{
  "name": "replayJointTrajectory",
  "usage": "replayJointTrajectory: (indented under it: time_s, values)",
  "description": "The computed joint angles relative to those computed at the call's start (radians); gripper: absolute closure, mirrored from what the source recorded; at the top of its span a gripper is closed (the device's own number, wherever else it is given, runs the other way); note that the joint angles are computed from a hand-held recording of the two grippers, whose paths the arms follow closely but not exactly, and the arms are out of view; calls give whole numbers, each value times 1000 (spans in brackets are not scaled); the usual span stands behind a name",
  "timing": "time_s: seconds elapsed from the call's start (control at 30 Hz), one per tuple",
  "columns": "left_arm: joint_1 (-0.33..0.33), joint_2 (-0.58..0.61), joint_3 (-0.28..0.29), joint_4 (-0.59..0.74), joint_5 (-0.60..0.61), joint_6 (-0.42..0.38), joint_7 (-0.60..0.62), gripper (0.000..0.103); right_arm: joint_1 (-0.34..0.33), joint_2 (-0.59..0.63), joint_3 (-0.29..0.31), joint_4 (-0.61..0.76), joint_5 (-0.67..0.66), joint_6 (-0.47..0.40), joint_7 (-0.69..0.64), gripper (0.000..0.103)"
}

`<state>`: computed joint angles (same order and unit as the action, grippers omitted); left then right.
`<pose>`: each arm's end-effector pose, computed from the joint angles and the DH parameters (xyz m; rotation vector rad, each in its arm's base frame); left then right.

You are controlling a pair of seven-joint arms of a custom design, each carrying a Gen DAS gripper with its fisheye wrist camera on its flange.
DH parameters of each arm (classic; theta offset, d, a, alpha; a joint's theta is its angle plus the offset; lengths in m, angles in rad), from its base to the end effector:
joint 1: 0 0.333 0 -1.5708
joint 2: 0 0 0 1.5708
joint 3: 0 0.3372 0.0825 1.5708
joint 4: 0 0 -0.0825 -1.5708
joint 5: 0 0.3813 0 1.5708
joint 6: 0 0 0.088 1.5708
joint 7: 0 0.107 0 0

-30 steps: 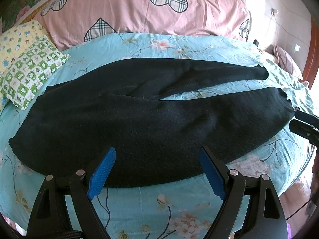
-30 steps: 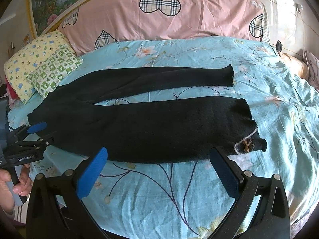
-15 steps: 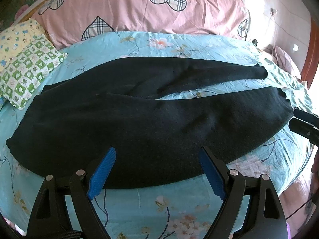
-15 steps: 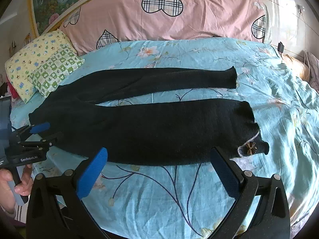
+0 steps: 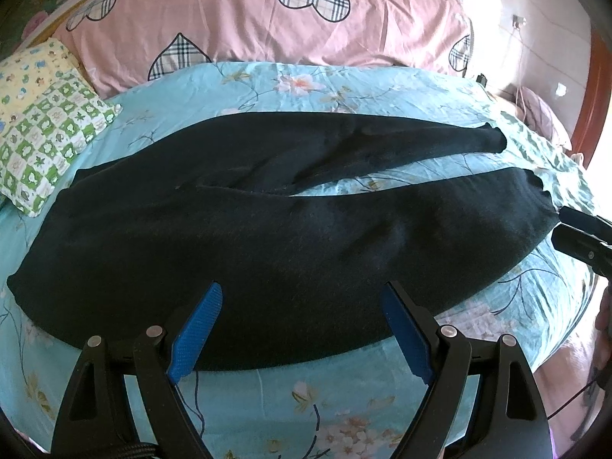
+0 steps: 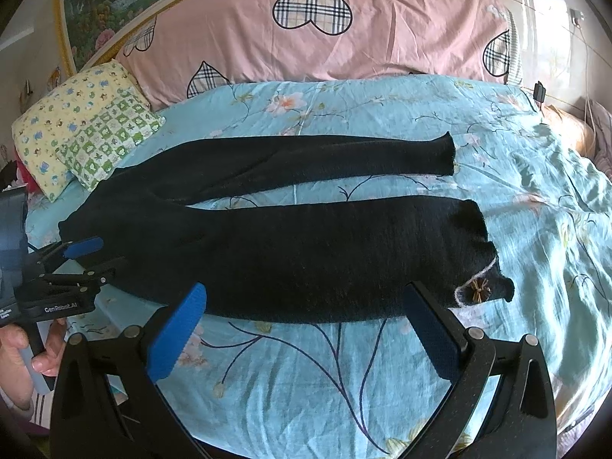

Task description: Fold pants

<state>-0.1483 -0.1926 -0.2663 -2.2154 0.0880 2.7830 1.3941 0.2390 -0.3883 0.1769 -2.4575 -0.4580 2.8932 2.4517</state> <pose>0.4839 -0.2274 0.5663 -1.5005 2.0854 -0.8246 0.4069 0.2175 0.5483 -1.6191 1.7042 -0.5722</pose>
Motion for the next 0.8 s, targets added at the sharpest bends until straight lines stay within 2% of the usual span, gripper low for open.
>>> replayJointTrajectory:
  time_s: [0.47, 0.8]
  values:
    - [-17, 35, 24, 41, -65, -13, 76, 17, 10, 15, -17, 21, 27, 14, -22, 1]
    - [-17, 86, 31, 112, -54, -27, 95, 17, 18, 48, -40, 49, 65, 29, -65, 1]
